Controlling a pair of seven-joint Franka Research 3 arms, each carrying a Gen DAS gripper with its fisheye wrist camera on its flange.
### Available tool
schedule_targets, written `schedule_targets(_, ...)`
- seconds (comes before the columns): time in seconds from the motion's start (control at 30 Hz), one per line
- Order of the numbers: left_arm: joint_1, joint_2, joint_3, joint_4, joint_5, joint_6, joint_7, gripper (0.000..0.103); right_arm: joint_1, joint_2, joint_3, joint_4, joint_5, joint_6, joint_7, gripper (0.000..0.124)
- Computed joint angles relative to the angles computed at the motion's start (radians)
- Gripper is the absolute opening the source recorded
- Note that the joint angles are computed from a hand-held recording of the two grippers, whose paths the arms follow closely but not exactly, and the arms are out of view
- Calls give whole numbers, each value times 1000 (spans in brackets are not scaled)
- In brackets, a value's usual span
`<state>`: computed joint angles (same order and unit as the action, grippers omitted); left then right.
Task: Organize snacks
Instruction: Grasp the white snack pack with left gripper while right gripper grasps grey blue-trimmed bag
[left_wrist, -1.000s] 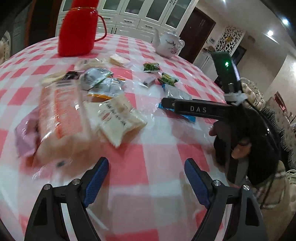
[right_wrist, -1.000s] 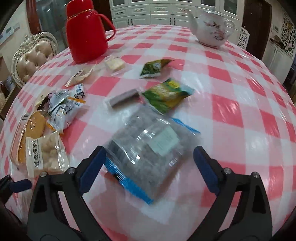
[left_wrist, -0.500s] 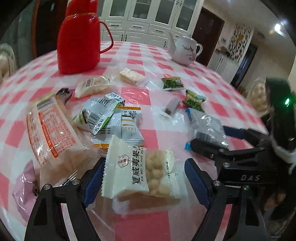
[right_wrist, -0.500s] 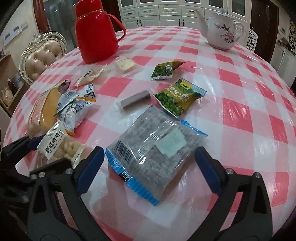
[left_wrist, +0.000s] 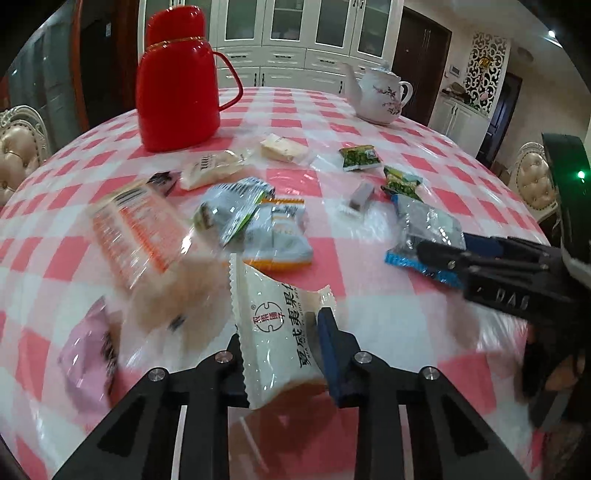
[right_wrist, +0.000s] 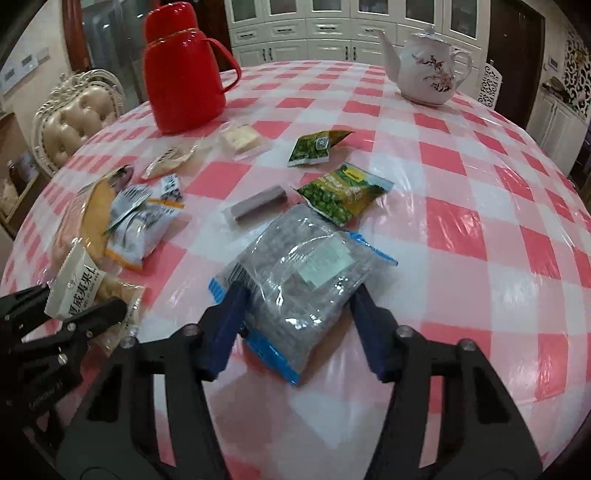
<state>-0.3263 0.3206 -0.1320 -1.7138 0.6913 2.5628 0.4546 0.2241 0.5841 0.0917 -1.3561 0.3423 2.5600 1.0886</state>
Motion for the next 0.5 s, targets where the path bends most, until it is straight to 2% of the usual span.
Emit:
schedule_targets(0.13, -7, -60, -3, -73, 30, 23, -55, 24, -22, -70, 15, -111, 35, 46, -49, 57)
schedule_targets(0.27, -8, -108, -18, -136, 60, 57, -107, 23, -63, -167, 43, -252, 135, 67, -107, 55)
schedule_targets(0.37, -13, -137, -31, -173, 89, 78, -144, 22, -72, -269, 52, -394, 211, 130, -170, 51)
schedule_targets(0.4, -15, -145, -35, -182, 103, 82, -156, 22, -73, -299, 55, -434, 239, 150, -197, 45)
schedule_targets(0.5, -23, -177, -47, -224, 151, 95, -217, 21, -72, -391, 62, -551, 347, 190, -282, 42)
